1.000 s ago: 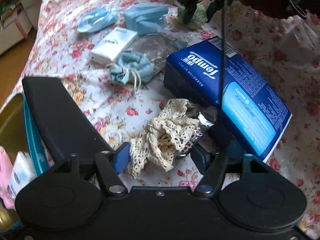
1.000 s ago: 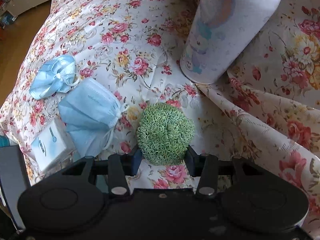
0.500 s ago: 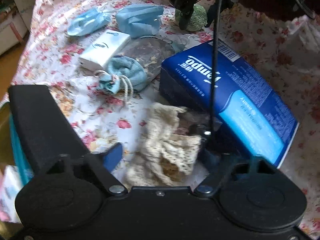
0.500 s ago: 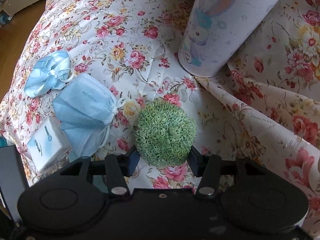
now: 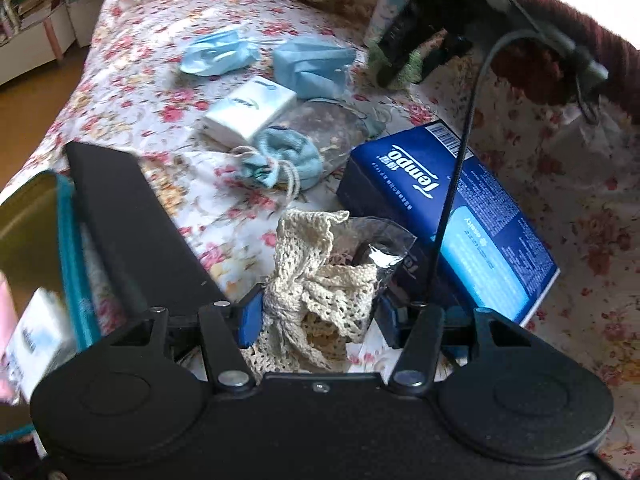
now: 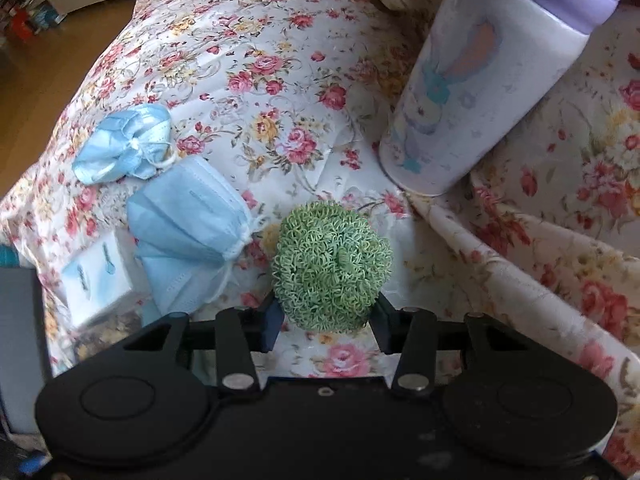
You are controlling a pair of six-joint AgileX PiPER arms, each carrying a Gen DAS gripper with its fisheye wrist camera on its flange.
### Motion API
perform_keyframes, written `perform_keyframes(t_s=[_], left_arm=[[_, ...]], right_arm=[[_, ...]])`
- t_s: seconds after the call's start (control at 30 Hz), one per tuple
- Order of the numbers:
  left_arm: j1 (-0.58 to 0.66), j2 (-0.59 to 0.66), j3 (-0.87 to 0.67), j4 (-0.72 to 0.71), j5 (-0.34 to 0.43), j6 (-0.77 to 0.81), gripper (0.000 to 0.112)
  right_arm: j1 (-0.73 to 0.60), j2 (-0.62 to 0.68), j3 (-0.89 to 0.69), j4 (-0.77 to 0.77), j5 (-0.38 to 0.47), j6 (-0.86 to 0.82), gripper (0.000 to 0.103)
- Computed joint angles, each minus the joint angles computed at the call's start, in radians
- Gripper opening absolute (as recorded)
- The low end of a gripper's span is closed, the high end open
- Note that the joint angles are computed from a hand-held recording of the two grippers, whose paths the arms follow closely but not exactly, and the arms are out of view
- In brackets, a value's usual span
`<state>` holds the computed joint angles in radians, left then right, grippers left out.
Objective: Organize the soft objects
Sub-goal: 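Carry the lace to the tin with the left tool while the right tool carries the green ball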
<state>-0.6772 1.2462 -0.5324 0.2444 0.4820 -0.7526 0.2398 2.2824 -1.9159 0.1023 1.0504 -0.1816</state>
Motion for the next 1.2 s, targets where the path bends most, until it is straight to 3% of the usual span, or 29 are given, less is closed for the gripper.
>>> perform_keyframes(t_s=[0.1, 0.3, 0.4, 0.57, 0.87, 1.03, 1.2], left_arm=[[-0.010, -0.068, 0.010, 0.013, 0.060, -0.025, 0.054], [0.052, -0.199, 0.002, -0.071, 0.173, 0.062, 0.054], [0.050, -0.258, 0.002, -0.039, 0.229, 0.037, 0.054], [0.166, -0.351, 0.009, -0.108, 0.280, 0.168, 0.054], [0.584, -0.425, -0.008, -0.333, 0.366, 0.610, 0.054], [0.827, -0.398, -0.045, -0.413, 0.389, 0.846, 0.054], [1.023, -0.329, -0.085, -0.477, 0.372, 1.030, 0.054]], right_arm=[[-0.002, -0.078, 0.169, -0.073, -0.134, 0.063, 0.045], [0.012, -0.309, 0.512, -0.117, -0.281, 0.132, 0.042], [0.041, -0.425, 0.617, -0.166, -0.261, 0.201, 0.042], [0.095, -0.616, 0.778, -0.302, -0.220, 0.375, 0.042], [0.228, -0.945, 0.978, -0.386, -0.036, 0.636, 0.042], [0.394, -1.028, 0.988, -0.362, 0.079, 0.790, 0.043], [0.619, -1.013, 0.943, -0.341, 0.108, 0.961, 0.043]])
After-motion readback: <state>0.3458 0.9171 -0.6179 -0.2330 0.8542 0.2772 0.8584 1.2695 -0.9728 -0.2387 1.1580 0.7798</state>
